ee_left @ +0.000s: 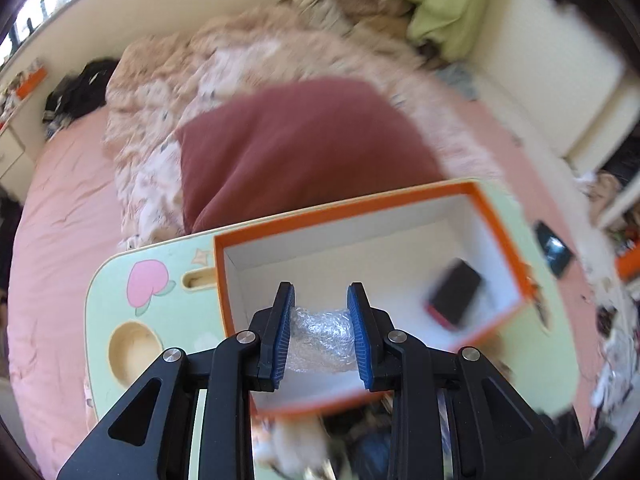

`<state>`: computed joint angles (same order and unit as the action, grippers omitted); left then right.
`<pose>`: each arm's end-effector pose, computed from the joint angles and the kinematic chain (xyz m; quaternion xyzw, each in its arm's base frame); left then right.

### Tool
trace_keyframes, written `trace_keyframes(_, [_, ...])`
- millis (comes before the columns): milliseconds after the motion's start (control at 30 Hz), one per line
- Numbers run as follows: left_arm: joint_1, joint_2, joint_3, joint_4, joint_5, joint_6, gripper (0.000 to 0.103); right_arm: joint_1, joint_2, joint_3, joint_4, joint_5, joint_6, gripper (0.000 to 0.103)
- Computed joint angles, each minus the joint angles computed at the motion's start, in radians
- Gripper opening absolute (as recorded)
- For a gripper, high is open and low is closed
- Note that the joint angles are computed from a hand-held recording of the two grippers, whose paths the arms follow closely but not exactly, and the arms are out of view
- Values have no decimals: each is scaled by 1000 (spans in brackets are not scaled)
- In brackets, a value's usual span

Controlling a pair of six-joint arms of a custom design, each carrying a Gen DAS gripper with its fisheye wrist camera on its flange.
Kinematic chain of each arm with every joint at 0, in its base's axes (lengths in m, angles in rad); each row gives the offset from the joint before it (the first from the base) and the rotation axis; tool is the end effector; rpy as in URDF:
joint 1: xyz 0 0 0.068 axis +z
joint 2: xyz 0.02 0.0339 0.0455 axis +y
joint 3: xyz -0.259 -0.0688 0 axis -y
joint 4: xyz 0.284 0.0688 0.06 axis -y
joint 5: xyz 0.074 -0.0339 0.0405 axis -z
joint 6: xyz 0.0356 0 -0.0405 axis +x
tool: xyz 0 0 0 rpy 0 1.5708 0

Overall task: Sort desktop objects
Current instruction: 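Lift the plastic bag out and set it beside the white fur ball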

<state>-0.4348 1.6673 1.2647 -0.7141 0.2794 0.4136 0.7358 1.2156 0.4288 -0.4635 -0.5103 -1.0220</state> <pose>0.3380 -0.1678 0.2180 0.4257 0.8664 -0.1380 0.2215 0.1411 0.1512 0.0979 -0.7613 0.5784 0.2246 0.1884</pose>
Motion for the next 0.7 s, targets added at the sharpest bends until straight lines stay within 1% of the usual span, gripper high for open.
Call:
trace_keyframes(67, [14, -78, -79, 13, 27, 42, 29, 7, -3, -1, 3, 3, 11, 103])
trace_keyframes(100, [5, -104, -110, 14, 27, 50, 29, 0, 0, -1, 2, 1, 3, 103])
trace_keyframes(133, [-2, -110, -129, 10, 24, 71, 30, 6, -3, -2, 5, 4, 11, 103])
trace_keyframes(200, [-13, -120, -161, 18, 12, 78, 32, 0, -1, -2, 4, 2, 6, 103])
trace_keyframes(233, [-21, -128, -182, 45, -8, 74, 32, 6, -2, -2, 6, 4, 14, 103])
trace_keyframes(300, [-31, -210, -281, 159, -57, 58, 32, 0, -3, -3, 5, 2, 9, 103])
trace_keyframes(367, [-19, -276, -350, 237, -60, 35, 41, 3, -6, -5, 7, 4, 14, 103])
trace_keyframes(400, [-8, -311, -377, 251, -47, 23, 56, 1, -5, -5, 7, 4, 13, 103])
trace_keyframes(433, [13, -347, -404, 263, -7, 15, 71, 7, -8, -6, 10, 6, 21, 103])
trace_keyframes(467, [46, -380, -430, 276, 66, 22, 80, 4, -7, -6, 10, 6, 19, 103])
trace_keyframes(500, [75, -425, -462, 277, 141, 43, 82, 1, -6, -6, 9, 5, 17, 103])
trace_keyframes(533, [94, -437, -472, 277, 186, 70, 82, 7, -8, -6, 12, 8, 25, 103])
trace_keyframes(567, [100, -431, -468, 275, 198, 87, 82, 4, -8, -7, 11, 7, 22, 103])
trace_keyframes(600, [94, -439, -469, 268, 189, 92, 82, 1, -7, -7, 11, 6, 20, 103])
trace_keyframes(667, [81, -431, -461, 278, 152, 68, 82, 4, -9, -8, 13, 7, 25, 103])
trace_keyframes(700, [87, -436, -463, 295, 152, 40, 82, 2, -11, -10, 16, 9, 29, 103])
